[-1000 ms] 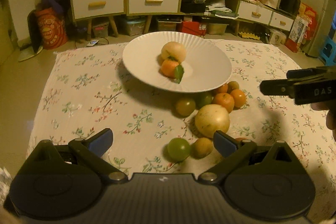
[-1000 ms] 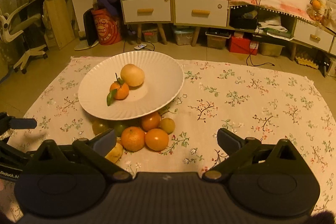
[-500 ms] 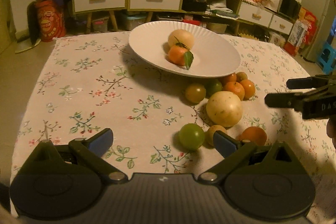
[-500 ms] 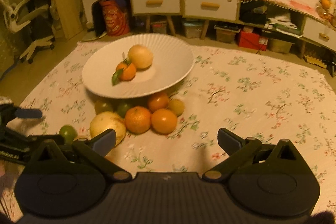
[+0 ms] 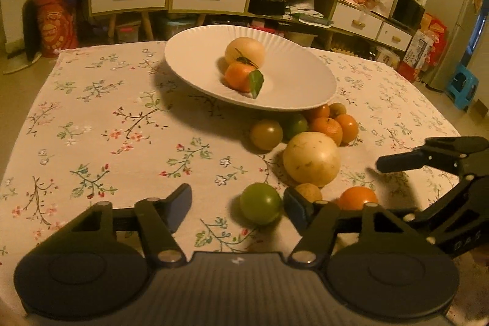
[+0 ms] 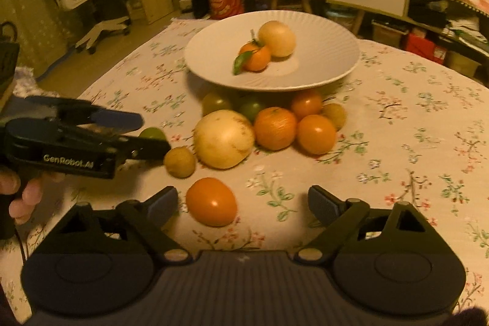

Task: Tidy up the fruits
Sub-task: 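Withdraw both tools from the bowl back toward the fruit cluster, then grasp the green lime with the left tool while the right tool grasps an orange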

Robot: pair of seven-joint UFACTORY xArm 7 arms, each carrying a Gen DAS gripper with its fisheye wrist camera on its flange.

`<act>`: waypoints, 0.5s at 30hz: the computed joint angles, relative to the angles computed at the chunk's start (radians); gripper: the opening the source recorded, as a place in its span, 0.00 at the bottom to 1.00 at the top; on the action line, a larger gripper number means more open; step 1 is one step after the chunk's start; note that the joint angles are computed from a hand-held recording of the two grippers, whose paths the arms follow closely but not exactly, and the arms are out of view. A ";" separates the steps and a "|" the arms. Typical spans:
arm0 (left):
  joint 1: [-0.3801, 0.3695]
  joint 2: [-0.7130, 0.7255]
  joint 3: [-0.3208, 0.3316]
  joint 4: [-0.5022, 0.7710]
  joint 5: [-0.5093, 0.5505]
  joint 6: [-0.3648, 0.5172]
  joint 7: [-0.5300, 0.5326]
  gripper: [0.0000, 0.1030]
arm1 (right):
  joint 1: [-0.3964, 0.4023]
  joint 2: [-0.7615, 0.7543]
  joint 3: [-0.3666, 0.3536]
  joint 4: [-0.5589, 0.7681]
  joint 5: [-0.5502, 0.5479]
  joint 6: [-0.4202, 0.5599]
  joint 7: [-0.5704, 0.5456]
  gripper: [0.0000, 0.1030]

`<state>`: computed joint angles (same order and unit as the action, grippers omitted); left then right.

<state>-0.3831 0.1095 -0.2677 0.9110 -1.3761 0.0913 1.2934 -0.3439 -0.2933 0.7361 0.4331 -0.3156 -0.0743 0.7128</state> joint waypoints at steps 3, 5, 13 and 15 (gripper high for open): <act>-0.001 -0.002 -0.001 -0.002 0.020 0.006 -0.011 0.59 | 0.020 0.018 -0.015 0.008 -0.006 0.005 -0.014 0.79; -0.002 -0.001 0.000 -0.003 0.033 0.004 -0.023 0.57 | 0.032 0.023 -0.023 0.009 -0.013 0.008 -0.018 0.73; 0.002 -0.003 -0.004 -0.010 0.099 0.008 -0.085 0.43 | -0.037 0.018 0.049 0.023 -0.067 0.013 -0.008 0.57; 0.004 -0.006 -0.005 -0.014 0.116 0.011 -0.100 0.37 | -0.045 0.014 0.058 0.025 -0.074 0.015 -0.005 0.53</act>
<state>-0.3795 0.1036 -0.2731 0.8967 -1.2604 0.1020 1.1931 -0.3890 -0.2790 0.7940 0.4577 -0.3900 -0.0591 0.7079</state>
